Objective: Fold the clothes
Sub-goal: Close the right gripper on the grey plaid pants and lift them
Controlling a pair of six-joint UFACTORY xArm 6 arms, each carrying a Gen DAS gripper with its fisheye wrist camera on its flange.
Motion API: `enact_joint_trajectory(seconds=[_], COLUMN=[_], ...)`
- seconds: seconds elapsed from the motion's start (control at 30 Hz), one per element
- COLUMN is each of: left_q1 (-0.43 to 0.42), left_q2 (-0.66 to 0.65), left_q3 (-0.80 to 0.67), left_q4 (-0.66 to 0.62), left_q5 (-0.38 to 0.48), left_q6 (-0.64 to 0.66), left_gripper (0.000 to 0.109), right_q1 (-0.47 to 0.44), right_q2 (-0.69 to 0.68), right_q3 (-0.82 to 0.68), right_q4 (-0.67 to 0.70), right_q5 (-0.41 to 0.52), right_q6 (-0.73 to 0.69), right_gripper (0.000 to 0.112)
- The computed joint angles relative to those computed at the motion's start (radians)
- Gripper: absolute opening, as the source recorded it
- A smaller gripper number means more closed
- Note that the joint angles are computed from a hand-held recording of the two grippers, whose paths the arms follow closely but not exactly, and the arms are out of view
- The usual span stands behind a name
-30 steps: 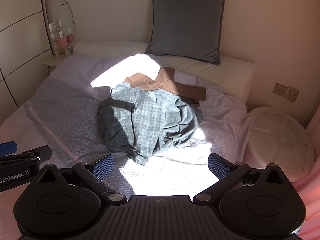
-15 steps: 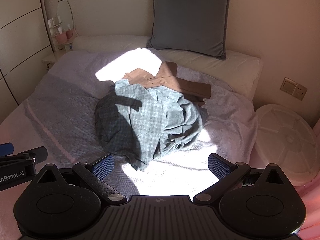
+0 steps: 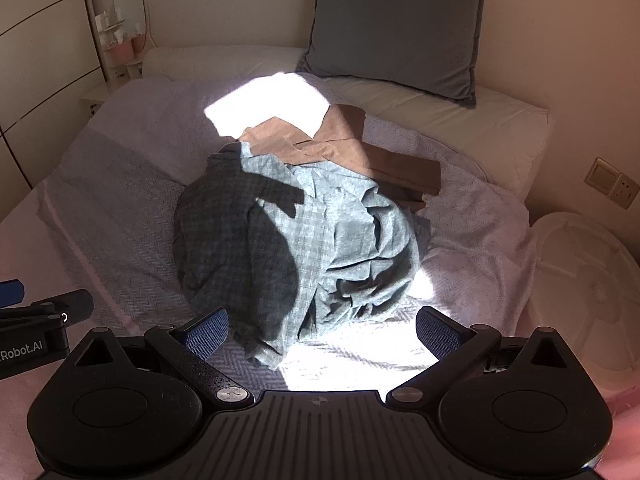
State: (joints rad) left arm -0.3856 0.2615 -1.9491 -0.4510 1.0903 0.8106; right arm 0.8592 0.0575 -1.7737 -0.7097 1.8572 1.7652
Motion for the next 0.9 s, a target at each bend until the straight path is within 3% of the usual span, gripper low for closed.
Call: enact_joint_trajectory(seconds=[0.6, 0.9], left_q1=[-0.121, -0.145], left_q2=[0.247, 0.432], left_q3=[-0.223, -0.449], left_q4=[0.136, 0.193], left_q5=[0.033, 0.129], left_q6=[-0.150, -0.226], left_gripper=[0.079, 0.076], right_q1=[-0.205, -0.328], right_q2=[-0.200, -0.283], right_q3=[0.362, 0.547], right_q4=[0.121, 0.173], right_q5=[-0.262, -0.491], right_q6=[-0.095, -0.116], right_gripper=[0.102, 0.102])
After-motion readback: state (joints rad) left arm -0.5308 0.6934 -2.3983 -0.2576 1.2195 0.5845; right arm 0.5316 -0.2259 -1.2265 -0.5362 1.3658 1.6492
